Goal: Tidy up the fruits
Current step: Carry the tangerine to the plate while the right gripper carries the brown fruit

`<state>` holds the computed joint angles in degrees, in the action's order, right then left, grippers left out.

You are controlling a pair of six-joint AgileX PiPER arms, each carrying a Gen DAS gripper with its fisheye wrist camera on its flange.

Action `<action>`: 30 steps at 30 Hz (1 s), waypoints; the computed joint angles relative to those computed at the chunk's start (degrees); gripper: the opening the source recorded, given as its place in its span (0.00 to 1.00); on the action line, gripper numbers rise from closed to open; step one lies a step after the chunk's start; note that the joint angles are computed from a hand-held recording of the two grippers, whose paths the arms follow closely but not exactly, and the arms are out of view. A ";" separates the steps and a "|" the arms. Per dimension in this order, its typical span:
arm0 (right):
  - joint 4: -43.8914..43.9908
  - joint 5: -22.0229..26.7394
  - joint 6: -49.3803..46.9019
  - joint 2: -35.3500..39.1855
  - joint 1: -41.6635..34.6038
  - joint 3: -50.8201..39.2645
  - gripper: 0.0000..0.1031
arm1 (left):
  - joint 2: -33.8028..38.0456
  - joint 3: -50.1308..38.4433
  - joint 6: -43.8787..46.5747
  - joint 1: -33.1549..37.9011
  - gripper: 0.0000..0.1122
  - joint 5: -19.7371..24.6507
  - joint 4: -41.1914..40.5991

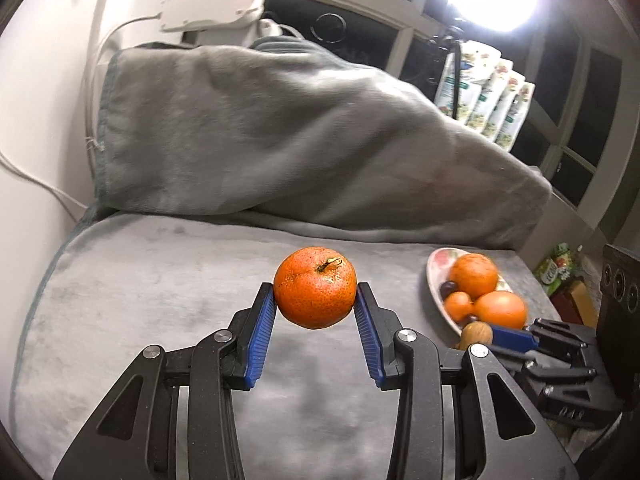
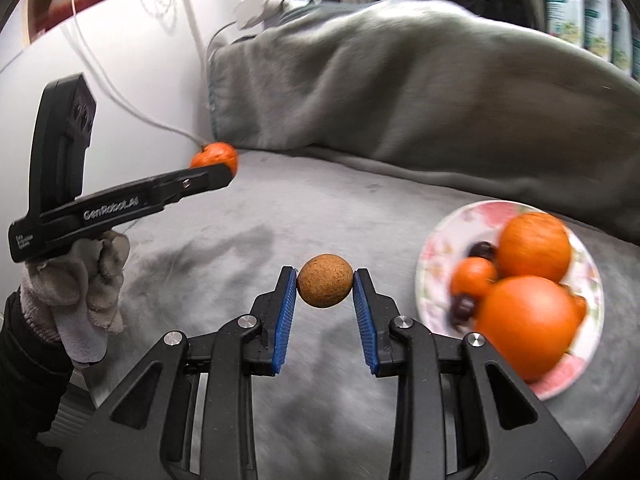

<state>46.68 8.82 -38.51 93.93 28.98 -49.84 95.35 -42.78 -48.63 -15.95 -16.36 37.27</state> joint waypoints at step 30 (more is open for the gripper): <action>15.13 3.71 -20.18 -13.00 -24.69 9.52 0.30 | 5.89 -9.35 -0.13 -14.77 0.34 5.12 -3.90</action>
